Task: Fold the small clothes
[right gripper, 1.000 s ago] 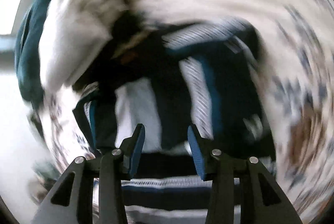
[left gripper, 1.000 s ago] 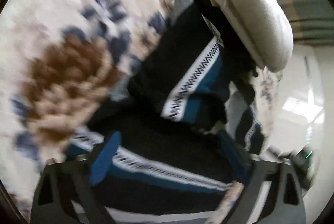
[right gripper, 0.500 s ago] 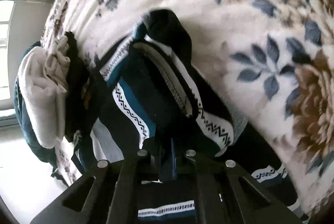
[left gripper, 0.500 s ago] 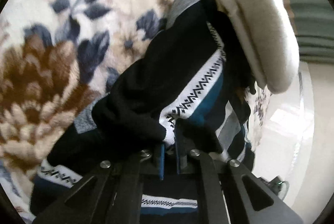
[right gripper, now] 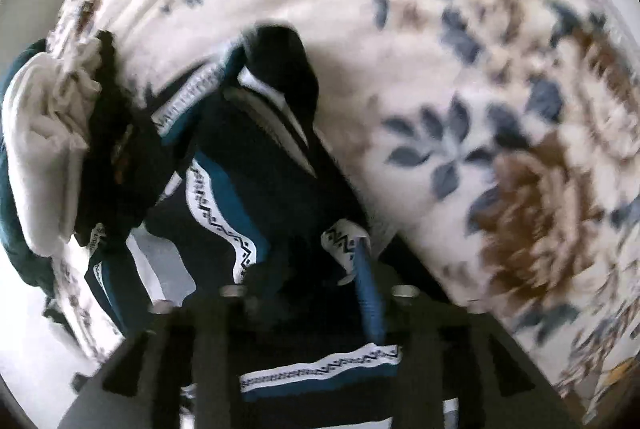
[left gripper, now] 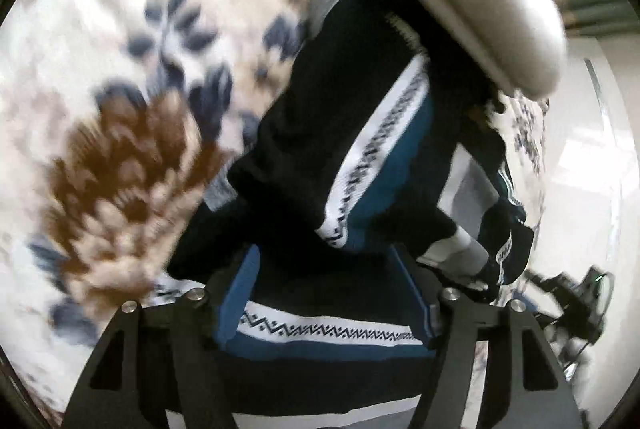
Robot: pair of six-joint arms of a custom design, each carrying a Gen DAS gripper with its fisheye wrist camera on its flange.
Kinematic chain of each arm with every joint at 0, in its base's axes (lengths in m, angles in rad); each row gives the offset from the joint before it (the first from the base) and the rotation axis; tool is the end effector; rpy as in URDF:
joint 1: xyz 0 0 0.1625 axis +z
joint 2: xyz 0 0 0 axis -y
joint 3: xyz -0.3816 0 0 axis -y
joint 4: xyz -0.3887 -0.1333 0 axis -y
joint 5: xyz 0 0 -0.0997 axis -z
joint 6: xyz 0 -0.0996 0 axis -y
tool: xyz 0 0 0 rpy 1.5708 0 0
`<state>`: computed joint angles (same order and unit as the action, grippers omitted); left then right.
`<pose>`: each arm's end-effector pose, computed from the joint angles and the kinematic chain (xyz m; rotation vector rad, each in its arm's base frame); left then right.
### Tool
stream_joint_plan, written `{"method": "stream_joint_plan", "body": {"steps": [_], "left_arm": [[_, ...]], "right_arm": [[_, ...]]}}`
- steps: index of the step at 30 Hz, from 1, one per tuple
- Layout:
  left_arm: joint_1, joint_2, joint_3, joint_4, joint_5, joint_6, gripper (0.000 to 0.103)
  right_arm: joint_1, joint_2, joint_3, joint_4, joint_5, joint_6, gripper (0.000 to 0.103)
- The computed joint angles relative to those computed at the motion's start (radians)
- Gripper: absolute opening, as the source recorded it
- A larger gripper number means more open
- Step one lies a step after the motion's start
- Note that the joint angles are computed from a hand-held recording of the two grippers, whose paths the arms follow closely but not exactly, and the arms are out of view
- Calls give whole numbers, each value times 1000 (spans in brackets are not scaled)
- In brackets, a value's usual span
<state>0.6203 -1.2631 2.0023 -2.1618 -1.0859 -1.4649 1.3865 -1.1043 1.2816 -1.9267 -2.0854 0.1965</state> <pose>-0.2930 -0.4302 0.1624 -0.6573 2.6994 -0.5690 -0.0395 -0.6719 0.3672 -0.5562 -2.5596 0.2387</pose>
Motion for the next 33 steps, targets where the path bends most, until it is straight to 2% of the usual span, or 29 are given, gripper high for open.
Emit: {"method": "stream_joint_plan", "body": {"steps": [2,3,4,6,9,10,11,12,13,15,18,20,21,23,25,26,28,29,30,33], "left_arm": [[-6,18,-54,60,49,49,64],[0,44,-103,113,94,90,64],[11,61,-130,123,121,129,64],[48,106,-186,147,169,200,64],[141,197,-279,133,179,323,64],[166,224,-302,117,168,357,64],[196,247,-325,112,152,380,64],[215,262,-342,123,147,382,64],[234,272,-350,119,133,388,64],[265,278,-351,101,106,381,64],[284,252,-317,43,94,376,64],[283,243,-311,44,96,377,64],[277,233,-309,63,101,375,64],[245,222,-324,146,144,345,64],[198,193,-310,171,185,341,64],[178,188,-314,195,200,334,64],[138,183,-313,203,213,342,64],[128,190,-317,221,208,346,64],[127,203,-330,244,200,350,64],[151,238,-317,266,165,351,64]], "right_arm": [[17,-11,14,-54,-24,-48,56],[23,-4,8,-75,-31,-79,63],[25,10,-5,-96,-32,-109,66],[25,49,-40,-125,-32,-145,66],[20,139,-143,-82,-23,-189,66],[20,167,-176,-60,-24,-202,61],[22,188,-195,-60,-12,-235,49],[31,199,-188,-97,-42,-276,13],[39,207,-183,-127,-69,-307,3],[48,210,-170,-198,-96,-353,3],[38,216,-185,-218,-127,-314,3],[27,226,-203,-202,-133,-291,3],[22,237,-228,-152,-138,-261,3],[33,251,-256,-94,-193,-215,19],[62,223,-200,-174,-237,-250,48],[87,192,-137,-273,-244,-309,51],[119,149,-59,-349,-209,-371,52],[128,126,-27,-326,-140,-386,52],[131,121,-19,-280,-105,-384,52],[128,146,8,-194,-113,-352,52]]}}
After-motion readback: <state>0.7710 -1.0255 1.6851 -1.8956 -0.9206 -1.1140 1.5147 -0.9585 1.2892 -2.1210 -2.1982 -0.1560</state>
